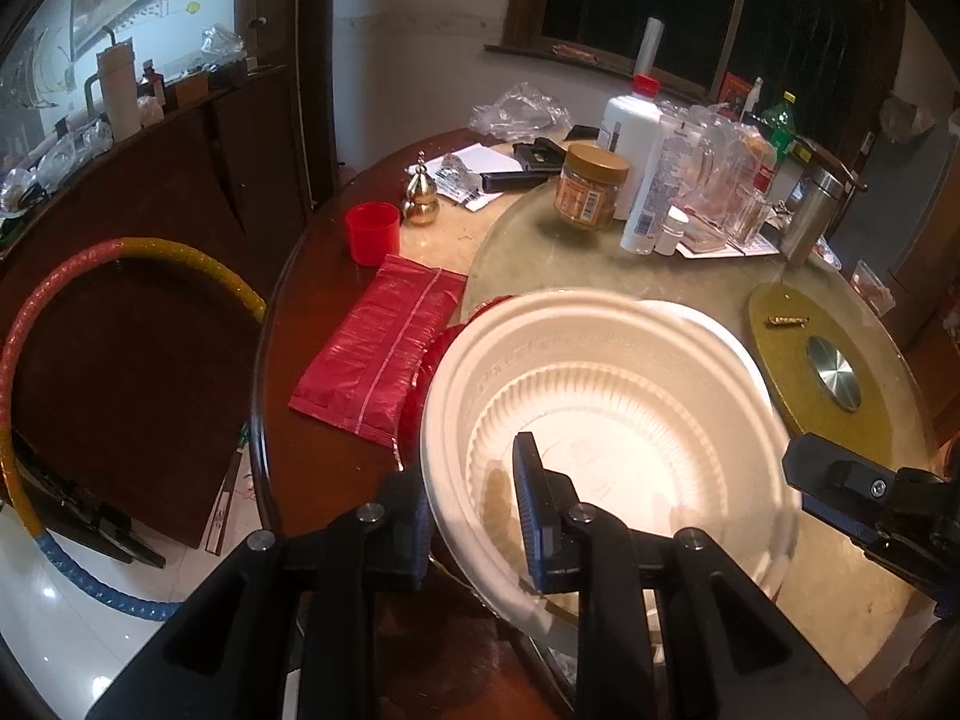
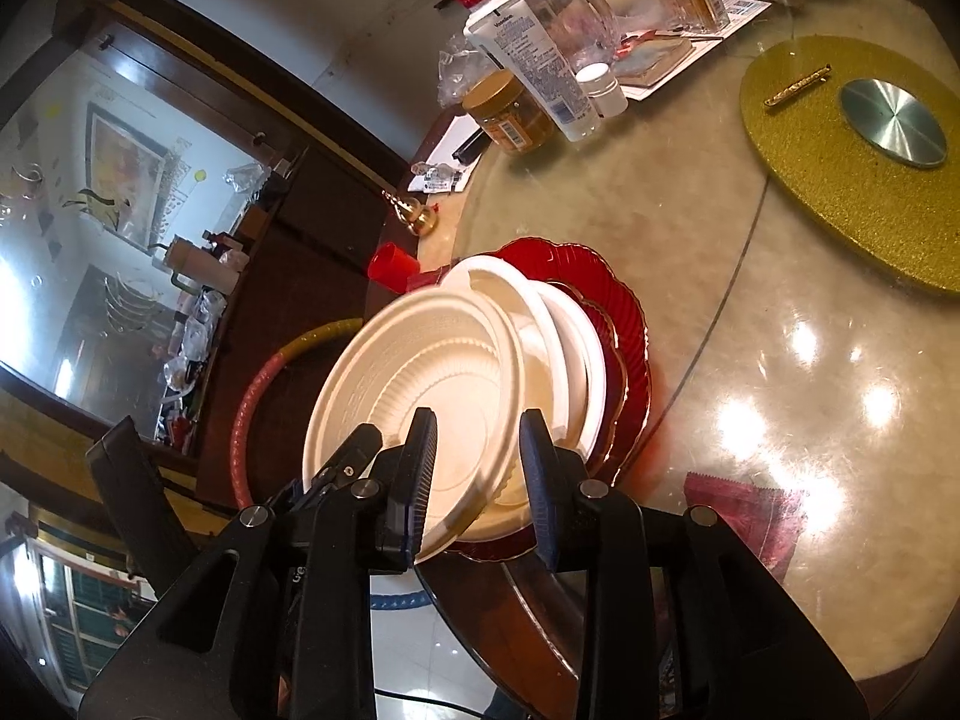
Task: Organize plates and bowls
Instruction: 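Open the left gripper while the right gripper also opens, releasing the ribbed bowl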
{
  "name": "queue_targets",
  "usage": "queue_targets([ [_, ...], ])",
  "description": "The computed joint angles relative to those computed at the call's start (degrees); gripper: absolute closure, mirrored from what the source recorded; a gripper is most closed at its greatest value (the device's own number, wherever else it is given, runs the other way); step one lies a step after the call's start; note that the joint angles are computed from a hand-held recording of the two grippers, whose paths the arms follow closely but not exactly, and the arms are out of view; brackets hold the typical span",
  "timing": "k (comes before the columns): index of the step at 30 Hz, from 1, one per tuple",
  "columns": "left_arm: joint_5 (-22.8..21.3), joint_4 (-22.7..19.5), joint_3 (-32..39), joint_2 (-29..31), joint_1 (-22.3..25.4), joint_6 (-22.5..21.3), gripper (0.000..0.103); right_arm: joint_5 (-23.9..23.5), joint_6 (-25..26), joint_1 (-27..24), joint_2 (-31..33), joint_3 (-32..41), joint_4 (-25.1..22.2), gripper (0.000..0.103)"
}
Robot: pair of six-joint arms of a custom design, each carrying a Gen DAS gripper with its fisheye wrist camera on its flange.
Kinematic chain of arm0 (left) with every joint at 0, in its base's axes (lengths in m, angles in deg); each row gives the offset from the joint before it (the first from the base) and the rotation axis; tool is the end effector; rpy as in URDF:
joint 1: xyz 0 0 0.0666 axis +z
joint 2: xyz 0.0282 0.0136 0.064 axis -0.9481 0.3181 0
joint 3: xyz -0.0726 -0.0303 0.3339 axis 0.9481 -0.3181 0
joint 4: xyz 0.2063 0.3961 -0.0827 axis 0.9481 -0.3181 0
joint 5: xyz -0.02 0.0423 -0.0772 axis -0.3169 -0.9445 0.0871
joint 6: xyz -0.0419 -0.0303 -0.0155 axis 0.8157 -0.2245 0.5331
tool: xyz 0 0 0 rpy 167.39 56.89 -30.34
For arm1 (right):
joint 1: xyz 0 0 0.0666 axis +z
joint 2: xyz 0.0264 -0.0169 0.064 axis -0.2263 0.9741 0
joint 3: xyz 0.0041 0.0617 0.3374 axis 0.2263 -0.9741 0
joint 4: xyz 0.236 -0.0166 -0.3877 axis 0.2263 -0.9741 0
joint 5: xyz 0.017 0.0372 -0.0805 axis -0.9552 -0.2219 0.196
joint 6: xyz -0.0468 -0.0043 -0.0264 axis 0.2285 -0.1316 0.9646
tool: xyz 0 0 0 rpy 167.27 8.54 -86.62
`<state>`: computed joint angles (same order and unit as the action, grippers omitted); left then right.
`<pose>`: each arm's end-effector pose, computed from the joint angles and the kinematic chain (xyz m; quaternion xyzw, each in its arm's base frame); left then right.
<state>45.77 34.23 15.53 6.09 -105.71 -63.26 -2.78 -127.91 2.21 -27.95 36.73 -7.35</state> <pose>0.4356 -0.2883 0.3738 0.0453 0.9381 -0.0766 0.3349 0.3885 0.1141 0.4000 0.1961 0.8942 0.2877 0.2814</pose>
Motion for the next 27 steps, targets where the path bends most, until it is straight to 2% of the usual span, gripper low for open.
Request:
queue_targets([
  [1, -0.5, 0.3, -0.2, -0.3, 0.0, 0.0, 0.067, 0.5, 0.0, 0.1, -0.2, 0.0, 0.1, 0.075],
  [3, -0.6, 1.3, -0.8, -1.0, 0.0, 0.2, 0.035, 0.8, -0.1, 0.2, -0.6, -0.2, 0.4, 0.075],
  [5, -0.8, 2.2, -1.0, -1.2, 0.0, 0.0, 0.023, 1.0, -0.1, 0.2, -0.7, -0.3, 0.4, 0.075],
  [9, -2.1, 2.4, -0.4, -1.0, -0.5, -1.7, 0.023, 0.3, -0.2, -0.1, -1.5, -1.1, 1.1, 0.075],
  [15, -9.4, 6.4, -2.7, -4.1, -1.3, -1.3, 0.022, 0.0, -2.2, -1.2, -4.0, -3.0, 3.7, 0.073],
  [17, -10.9, 7.0, -2.8, -4.4, -1.7, -1.7, 0.022, -0.3, -2.7, -1.3, -4.5, -3.5, 4.7, 0.061],
  [21, -12.6, 7.9, -2.8, -4.7, -2.7, -2.8, 0.022, -0.8, -3.0, -1.7, -5.5, -4.5, 5.7, 0.058],
  [23, -13.0, 8.3, -2.6, -4.7, -3.3, -3.3, 0.022, -1.1, -3.7, -2.4, -6.4, -5.4, 6.4, 0.043],
  [25, -13.9, 9.0, -2.4, -4.8, -4.0, -3.7, 0.022, -1.3, -5.0, -3.4, -7.7, -6.6, 7.4, 0.035],
  [27, -15.0, 9.5, -2.1, -4.6, -4.8, -4.2, 0.021, -0.9, -5.4, -4.4, -8.6, -7.3, 7.5, 0.035],
])
